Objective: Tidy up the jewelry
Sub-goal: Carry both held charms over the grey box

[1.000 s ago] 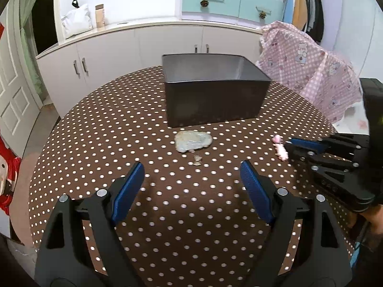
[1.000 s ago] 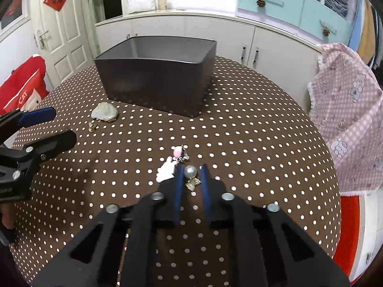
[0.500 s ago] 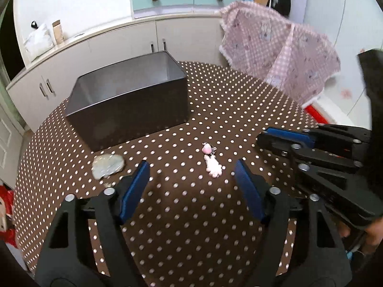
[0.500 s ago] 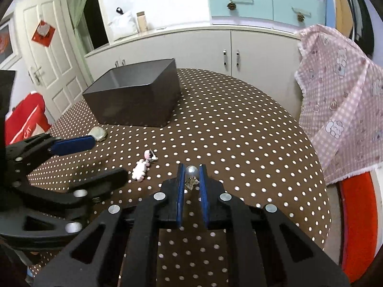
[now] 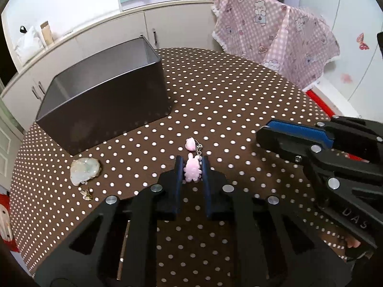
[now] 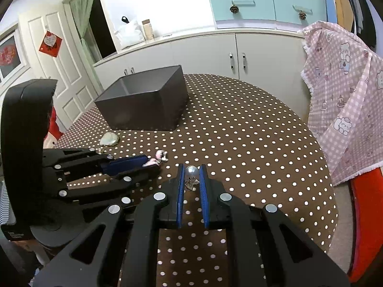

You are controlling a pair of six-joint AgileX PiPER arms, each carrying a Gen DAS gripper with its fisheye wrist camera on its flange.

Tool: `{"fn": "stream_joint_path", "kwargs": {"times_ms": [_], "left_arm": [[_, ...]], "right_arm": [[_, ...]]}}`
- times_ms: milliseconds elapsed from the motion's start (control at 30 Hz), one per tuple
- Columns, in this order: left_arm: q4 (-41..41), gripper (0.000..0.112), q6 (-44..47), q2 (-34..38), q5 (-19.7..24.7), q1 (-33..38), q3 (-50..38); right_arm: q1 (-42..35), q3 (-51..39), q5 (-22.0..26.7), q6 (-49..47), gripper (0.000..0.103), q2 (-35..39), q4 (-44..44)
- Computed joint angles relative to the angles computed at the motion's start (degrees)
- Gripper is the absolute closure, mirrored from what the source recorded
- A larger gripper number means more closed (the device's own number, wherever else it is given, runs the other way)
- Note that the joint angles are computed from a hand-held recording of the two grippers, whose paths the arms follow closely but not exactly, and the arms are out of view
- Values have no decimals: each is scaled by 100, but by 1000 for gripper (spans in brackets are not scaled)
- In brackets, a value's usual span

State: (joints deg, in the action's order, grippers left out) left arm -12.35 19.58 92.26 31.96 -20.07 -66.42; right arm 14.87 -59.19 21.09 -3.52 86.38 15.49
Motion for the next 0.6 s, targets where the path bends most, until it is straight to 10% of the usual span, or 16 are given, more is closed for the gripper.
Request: {"fn": "stream_joint_path", "kwargs": {"times_ms": [600], "left_arm": [[-2160,97,1703,-549,326,1566,-763]], "right_arm": [[410,-1881,431,35,93,664,4]]}}
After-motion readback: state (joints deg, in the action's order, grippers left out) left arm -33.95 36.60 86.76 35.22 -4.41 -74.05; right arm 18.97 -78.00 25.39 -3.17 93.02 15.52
